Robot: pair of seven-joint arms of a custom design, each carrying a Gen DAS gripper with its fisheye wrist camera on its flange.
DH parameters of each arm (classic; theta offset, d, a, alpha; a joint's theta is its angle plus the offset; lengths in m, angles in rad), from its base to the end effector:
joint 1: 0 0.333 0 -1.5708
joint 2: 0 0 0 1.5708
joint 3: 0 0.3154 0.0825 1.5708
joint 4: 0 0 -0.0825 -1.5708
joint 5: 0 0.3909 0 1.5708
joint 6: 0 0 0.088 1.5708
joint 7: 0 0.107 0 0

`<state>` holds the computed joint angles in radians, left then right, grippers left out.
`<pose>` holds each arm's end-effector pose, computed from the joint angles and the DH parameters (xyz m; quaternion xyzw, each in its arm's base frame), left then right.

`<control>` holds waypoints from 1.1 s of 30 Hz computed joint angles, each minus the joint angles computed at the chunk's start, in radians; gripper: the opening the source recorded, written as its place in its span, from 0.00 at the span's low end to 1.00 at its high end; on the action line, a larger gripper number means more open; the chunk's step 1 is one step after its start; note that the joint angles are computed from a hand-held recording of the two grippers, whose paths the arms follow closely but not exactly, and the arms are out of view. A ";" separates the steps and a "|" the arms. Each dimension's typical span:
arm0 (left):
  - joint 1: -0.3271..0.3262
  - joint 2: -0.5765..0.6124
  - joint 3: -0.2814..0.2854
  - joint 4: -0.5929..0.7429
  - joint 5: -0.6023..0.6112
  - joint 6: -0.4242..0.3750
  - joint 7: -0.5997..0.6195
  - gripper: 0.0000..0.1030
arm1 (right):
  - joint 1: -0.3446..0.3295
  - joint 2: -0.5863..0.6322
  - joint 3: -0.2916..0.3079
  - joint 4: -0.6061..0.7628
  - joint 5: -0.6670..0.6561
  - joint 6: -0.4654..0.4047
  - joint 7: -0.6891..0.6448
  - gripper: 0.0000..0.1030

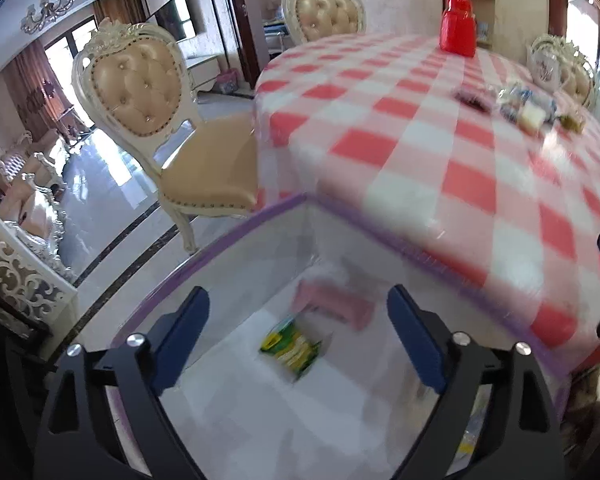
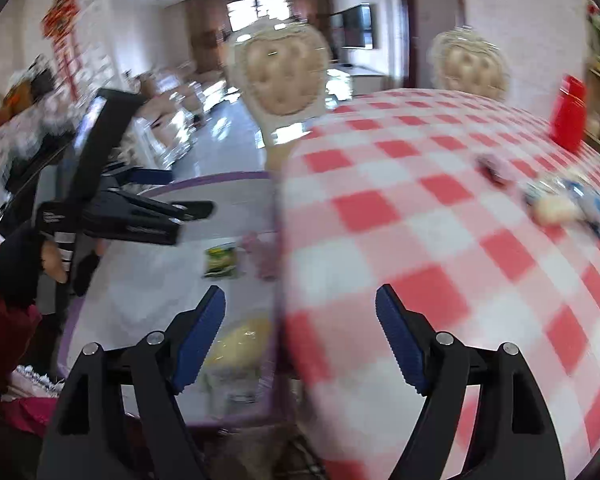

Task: Organize snacks
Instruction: 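Grasp the clear-wrapped cake with the left tool while the right tool grasps the orange-printed bread packet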

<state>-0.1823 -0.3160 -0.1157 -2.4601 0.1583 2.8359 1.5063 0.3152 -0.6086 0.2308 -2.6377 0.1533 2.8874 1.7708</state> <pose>0.4648 -0.1542 0.4875 -0.5291 0.7766 -0.2390 0.2447 0.3549 0.2160 0.5303 -0.7149 0.5647 -0.1834 0.3693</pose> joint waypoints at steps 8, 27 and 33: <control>-0.175 0.110 -0.011 0.140 -0.188 0.000 0.159 0.96 | -0.137 -0.226 -0.059 -0.176 0.015 -0.026 0.066 0.78; -0.318 0.991 -0.196 1.241 0.067 -0.255 0.190 0.96 | -0.464 -0.193 -0.336 -0.192 0.051 -0.059 -0.172 0.84; -0.320 1.090 -0.213 1.387 0.004 -0.329 0.285 0.96 | -0.443 0.116 -0.445 0.037 0.213 0.002 -0.217 0.84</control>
<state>-0.5020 0.7736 -0.3287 -1.0730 0.1624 2.5072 1.7909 -0.1277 -0.4923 -0.2145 -2.6007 0.3668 2.8899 1.5543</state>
